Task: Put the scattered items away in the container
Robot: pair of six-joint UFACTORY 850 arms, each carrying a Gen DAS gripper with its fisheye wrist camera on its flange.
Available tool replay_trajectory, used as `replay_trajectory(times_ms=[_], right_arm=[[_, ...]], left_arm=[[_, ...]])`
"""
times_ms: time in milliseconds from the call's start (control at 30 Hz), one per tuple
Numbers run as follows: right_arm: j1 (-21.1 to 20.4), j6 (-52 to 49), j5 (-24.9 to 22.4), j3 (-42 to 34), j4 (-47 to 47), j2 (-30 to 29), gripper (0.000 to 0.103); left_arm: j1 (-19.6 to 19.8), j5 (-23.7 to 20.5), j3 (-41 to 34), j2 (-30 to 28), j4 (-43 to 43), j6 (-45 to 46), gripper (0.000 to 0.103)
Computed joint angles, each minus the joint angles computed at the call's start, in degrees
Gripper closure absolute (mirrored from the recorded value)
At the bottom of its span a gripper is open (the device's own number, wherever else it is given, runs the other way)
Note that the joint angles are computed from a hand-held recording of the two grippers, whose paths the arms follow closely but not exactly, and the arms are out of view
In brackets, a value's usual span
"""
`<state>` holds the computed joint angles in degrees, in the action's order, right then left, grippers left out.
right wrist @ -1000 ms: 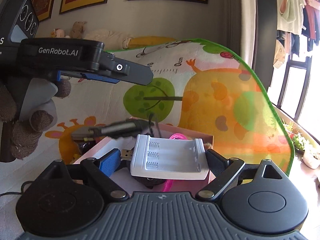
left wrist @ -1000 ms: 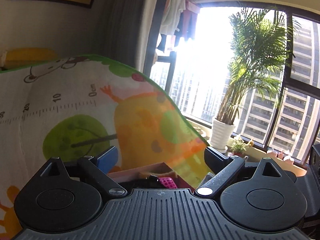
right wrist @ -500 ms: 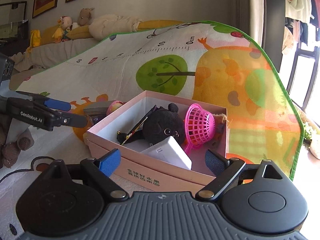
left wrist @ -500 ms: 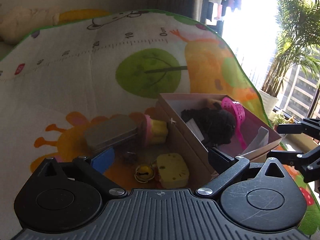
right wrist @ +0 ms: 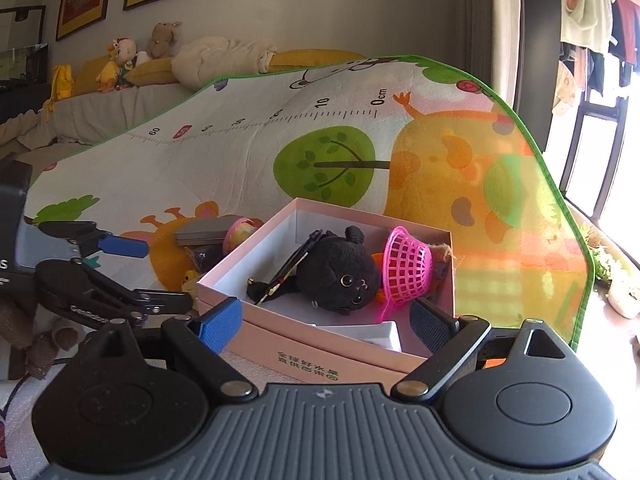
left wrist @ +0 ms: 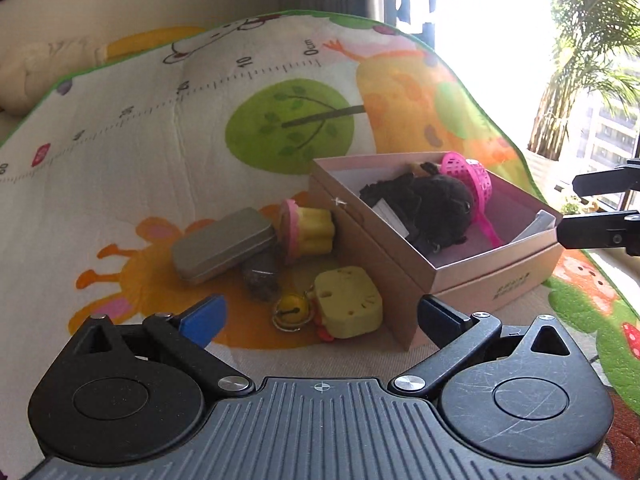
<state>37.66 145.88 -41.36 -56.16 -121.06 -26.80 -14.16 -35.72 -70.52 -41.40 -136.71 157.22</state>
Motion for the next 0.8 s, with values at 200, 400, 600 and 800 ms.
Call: replay_trajectory(times_ms=[200,400,600,800], right_arm=[[3.19,1.57,0.45,2.14,-0.68,0.35,0.012],[2.78,1.41,0.29,2.5,1.92,0.2,0.022],[-1.89,8.95,3.59,0.11,-5.22,-0.45,0.021],[-5.11,3.67,7.32,-4.56,-3.86,-4.81,0.012]], left_arm=[[-0.41,2.26,-2.55,-1.84,0.4,0.81,0.0],[-1.66,2.92,-1.05,-1.31,-17.59,17.31,0.0],[-1.09,5.21,-0.94,-0.81,-21.53,17.82,0.0],[0.4,5.36,0.64,0.35,-12.36,11.18,0.0]])
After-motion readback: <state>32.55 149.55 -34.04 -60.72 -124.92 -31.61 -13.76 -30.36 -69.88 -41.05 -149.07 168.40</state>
